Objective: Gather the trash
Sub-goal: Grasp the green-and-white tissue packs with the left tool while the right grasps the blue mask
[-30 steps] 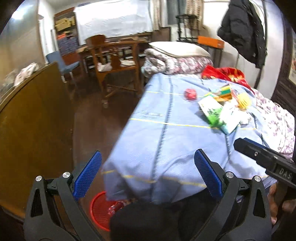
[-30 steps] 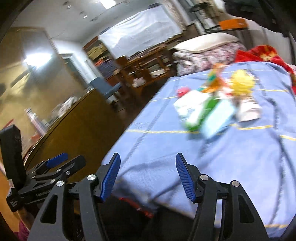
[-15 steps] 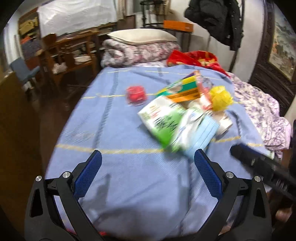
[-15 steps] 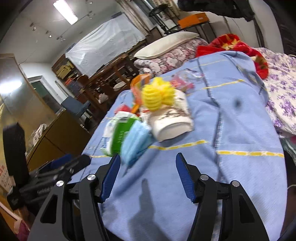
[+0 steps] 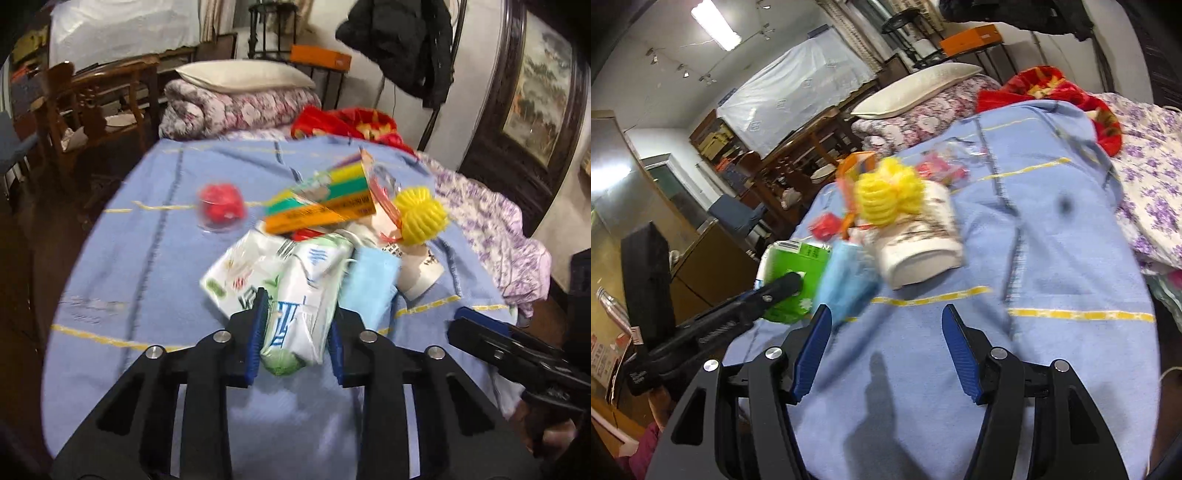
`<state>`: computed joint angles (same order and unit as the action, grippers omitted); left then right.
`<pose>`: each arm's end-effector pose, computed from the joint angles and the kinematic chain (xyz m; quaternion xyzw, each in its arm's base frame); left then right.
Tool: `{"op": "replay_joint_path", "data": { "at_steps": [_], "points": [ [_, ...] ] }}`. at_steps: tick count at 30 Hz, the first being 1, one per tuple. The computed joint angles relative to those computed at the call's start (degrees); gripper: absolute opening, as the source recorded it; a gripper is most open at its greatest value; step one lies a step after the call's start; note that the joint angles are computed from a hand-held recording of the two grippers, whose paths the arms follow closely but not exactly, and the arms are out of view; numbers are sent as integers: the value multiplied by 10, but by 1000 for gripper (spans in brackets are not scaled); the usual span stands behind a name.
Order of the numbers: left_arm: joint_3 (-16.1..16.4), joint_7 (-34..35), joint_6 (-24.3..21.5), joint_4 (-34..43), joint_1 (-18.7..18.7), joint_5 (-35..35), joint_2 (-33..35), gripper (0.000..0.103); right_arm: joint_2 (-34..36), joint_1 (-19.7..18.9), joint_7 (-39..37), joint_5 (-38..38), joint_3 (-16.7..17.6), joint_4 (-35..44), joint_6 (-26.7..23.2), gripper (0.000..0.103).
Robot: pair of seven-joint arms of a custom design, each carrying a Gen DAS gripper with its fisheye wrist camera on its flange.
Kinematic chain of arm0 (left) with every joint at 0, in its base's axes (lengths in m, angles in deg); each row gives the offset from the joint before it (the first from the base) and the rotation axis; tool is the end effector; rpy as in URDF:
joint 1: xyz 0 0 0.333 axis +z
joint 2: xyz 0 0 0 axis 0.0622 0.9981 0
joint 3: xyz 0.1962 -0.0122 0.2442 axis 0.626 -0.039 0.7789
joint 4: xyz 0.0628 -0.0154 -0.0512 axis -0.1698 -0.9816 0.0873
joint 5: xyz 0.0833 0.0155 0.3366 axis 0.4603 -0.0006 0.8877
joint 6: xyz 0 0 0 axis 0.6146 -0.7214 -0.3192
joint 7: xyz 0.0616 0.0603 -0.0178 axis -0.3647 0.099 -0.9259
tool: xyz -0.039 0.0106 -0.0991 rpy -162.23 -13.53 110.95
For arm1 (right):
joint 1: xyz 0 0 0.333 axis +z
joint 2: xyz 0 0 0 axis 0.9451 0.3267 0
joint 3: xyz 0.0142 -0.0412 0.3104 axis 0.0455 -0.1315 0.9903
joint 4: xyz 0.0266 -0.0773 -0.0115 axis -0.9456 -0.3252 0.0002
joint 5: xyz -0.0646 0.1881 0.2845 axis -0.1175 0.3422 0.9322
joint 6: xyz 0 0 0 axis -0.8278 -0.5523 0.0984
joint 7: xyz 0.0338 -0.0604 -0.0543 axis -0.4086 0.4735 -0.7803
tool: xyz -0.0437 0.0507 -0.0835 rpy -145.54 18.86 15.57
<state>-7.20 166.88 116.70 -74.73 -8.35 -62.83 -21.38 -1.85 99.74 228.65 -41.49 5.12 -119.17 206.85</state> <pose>0.5718 -0.2549 0.7344 -0.4668 0.7919 -0.3709 0.1317 0.4942 0.3363 0.6837 -0.4960 0.7330 -0.1291 0.4473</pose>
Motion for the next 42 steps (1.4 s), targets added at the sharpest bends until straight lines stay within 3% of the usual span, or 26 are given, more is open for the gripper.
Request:
{"op": "replay_joint_path", "data": {
  "at_steps": [7,13,15,16,17,18,19,21,24,25,26,35,42],
  "points": [
    [21,26,48,-131,41,-41,-106,29,75,22,-70,65,-2,100,-2,61],
    [32,54,37,-148,50,-84,-120,33,163,53,-105,95,-32,245,-94,61],
    [30,55,34,-142,48,-90,-112,45,185,61,-110,99,-43,280,-115,60],
    [30,48,35,-139,45,-80,-108,57,197,67,-112,96,-50,302,-128,56],
    [29,36,36,-133,39,-62,-100,65,205,71,-115,93,-57,317,-140,34],
    [28,30,36,-132,37,-56,-96,66,210,71,-123,97,-58,326,-144,11],
    [25,32,21,-118,37,-62,-83,66,206,68,-128,104,-58,316,-131,10],
    [20,34,6,-108,40,-76,-74,66,190,72,-120,98,-66,288,-111,7],
    [16,39,29,-130,38,-79,-84,59,171,81,-112,72,-73,267,-106,5],
    [12,60,27,-131,44,-108,-86,40,165,83,-109,65,-73,261,-106,5],
    [11,68,15,-126,48,-124,-85,30,159,84,-105,60,-73,253,-104,5],
    [37,55,44,-162,54,-121,-151,28,108,87,-68,13,-56,202,-77,5],
    [72,41,75,-237,56,-101,-246,28,96,104,-64,-22,-37,220,-72,5]
  ]
}}
